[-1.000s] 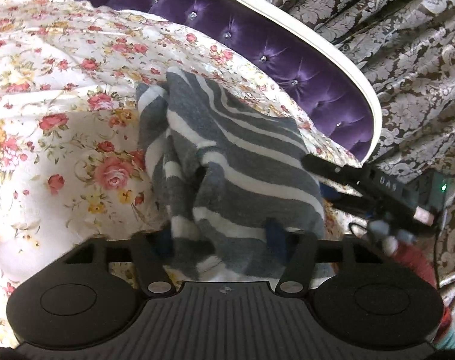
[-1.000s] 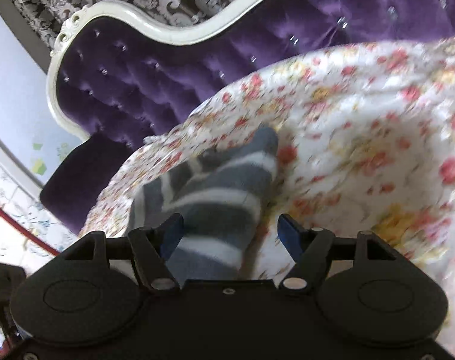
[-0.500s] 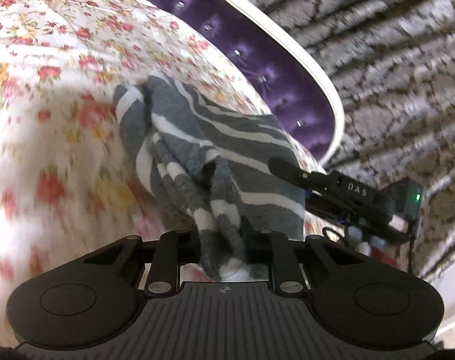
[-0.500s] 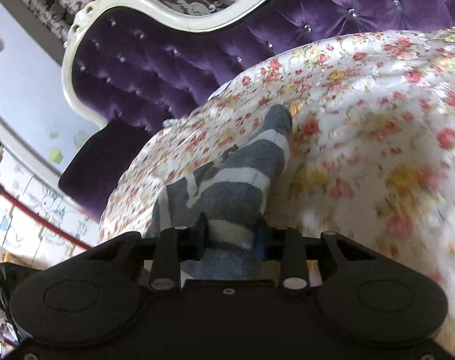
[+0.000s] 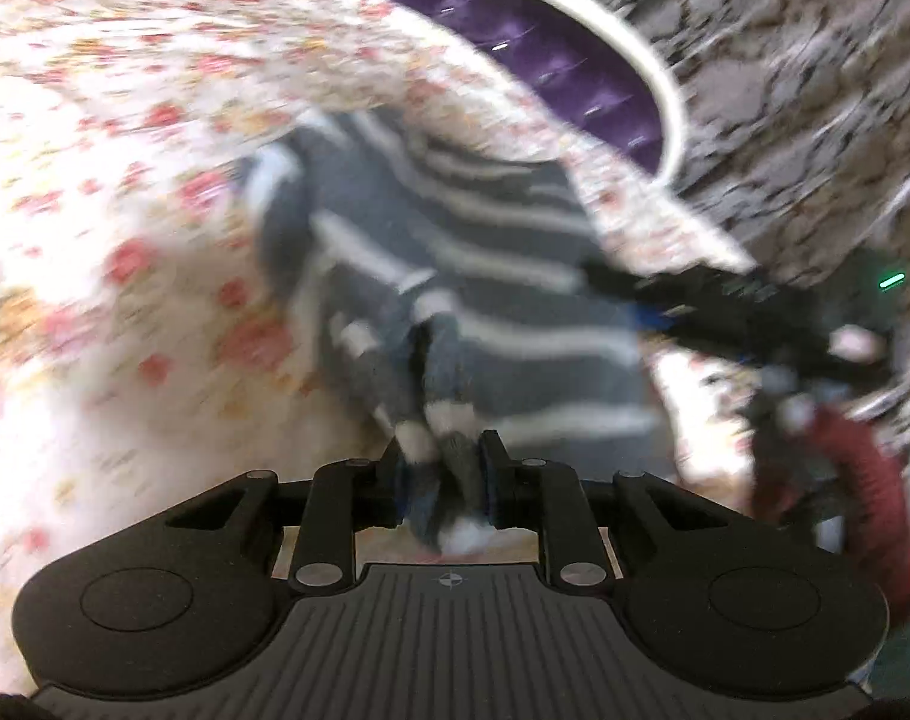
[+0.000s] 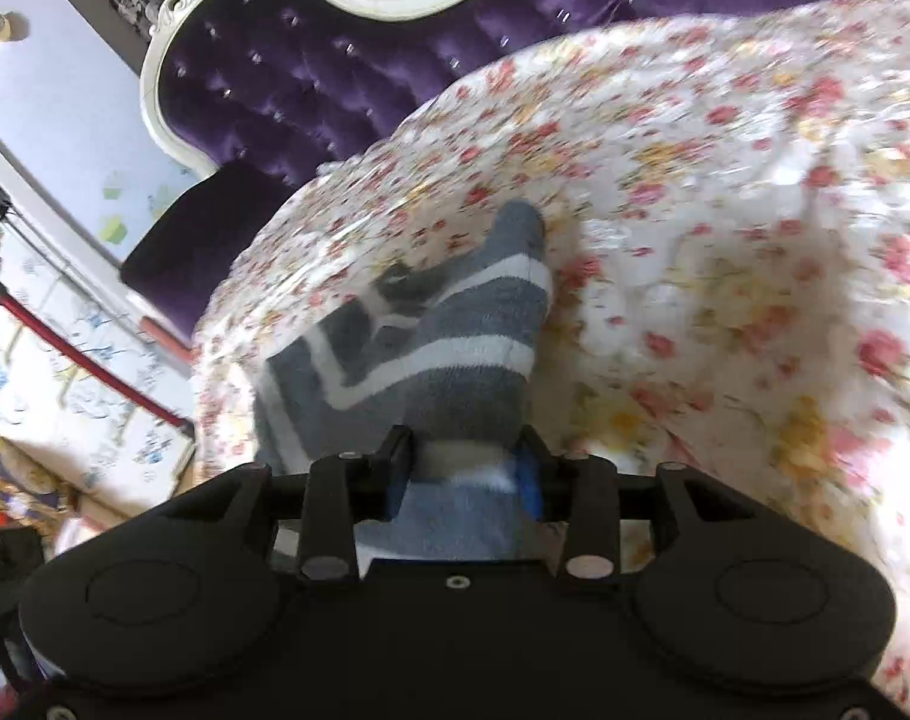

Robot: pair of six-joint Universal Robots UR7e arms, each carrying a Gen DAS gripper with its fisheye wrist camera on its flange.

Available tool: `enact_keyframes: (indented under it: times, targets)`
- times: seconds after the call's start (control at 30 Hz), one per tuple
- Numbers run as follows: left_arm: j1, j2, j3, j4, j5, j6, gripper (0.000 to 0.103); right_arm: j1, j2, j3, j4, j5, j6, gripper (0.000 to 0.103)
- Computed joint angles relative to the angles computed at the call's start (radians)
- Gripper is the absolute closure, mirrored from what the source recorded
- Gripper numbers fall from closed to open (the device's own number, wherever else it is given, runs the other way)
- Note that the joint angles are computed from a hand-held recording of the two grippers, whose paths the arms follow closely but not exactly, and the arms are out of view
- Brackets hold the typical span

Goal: Fold small clothes

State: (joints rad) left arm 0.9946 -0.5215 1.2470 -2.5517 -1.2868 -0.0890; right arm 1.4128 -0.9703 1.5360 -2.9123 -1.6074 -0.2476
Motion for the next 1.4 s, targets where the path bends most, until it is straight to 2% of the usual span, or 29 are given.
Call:
enact_keyframes:
  times: [0.13,0.27,0.3,0.33,0.4,0.53,0.63,0.8,0.9,1.0,1.13,1.3,1.37,1.4]
  targets:
    - [-0.017,-0.034,0.07,-0.068,0.077,0.005,0.075,0.003,-0.026,0.09,-0.166,-0.006,-0.041,0.052]
    - [-0.067,-0.052,0.134,-0.225,0.183,0.088,0.074,0.016,-0.03,0.153,-0.338,-0.017,-0.11,0.047]
    - [-0.077,-0.046,0.134,-0.261,0.197,0.109,0.068,0.02,-0.026,0.16,-0.374,-0.019,-0.128,0.046]
    - [-0.086,-0.038,0.129,-0.296,0.205,0.129,0.056,0.023,-0.023,0.168,-0.401,-0.023,-0.145,0.043]
    - [-0.097,-0.007,0.104,-0.364,0.203,0.171,0.042,0.028,-0.012,0.171,-0.441,-0.037,-0.181,0.036]
    - [-0.092,0.079,-0.003,-0.365,0.188,0.176,0.039,0.037,0.012,0.163,-0.488,-0.075,-0.229,0.03]
    - [-0.084,0.15,-0.097,-0.31,0.237,0.178,0.039,0.048,0.039,0.129,-0.499,-0.119,-0.24,0.027]
    - [-0.055,0.168,-0.111,-0.28,0.314,0.13,0.039,0.057,0.083,0.052,-0.441,-0.156,-0.268,0.027]
    - [-0.035,0.144,-0.085,-0.276,0.296,0.093,0.031,0.059,0.122,-0.005,-0.404,-0.221,-0.3,0.027]
    - [-0.028,0.137,-0.076,-0.27,0.296,0.086,0.026,0.053,0.153,-0.047,-0.37,-0.286,-0.295,0.027]
    - [-0.033,0.127,-0.068,-0.267,0.3,0.09,0.026,0.041,0.146,-0.035,-0.372,-0.273,-0.244,0.027]
    - [-0.067,0.091,-0.004,-0.369,0.378,0.15,0.027,0.057,0.103,0.035,-0.472,-0.243,-0.273,0.022]
    - [-0.088,0.067,0.037,-0.403,0.425,0.167,0.027,0.067,0.079,0.068,-0.512,-0.235,-0.281,0.013]
    - [-0.099,0.057,0.052,-0.41,0.452,0.17,0.027,0.072,0.066,0.089,-0.533,-0.228,-0.287,0.004]
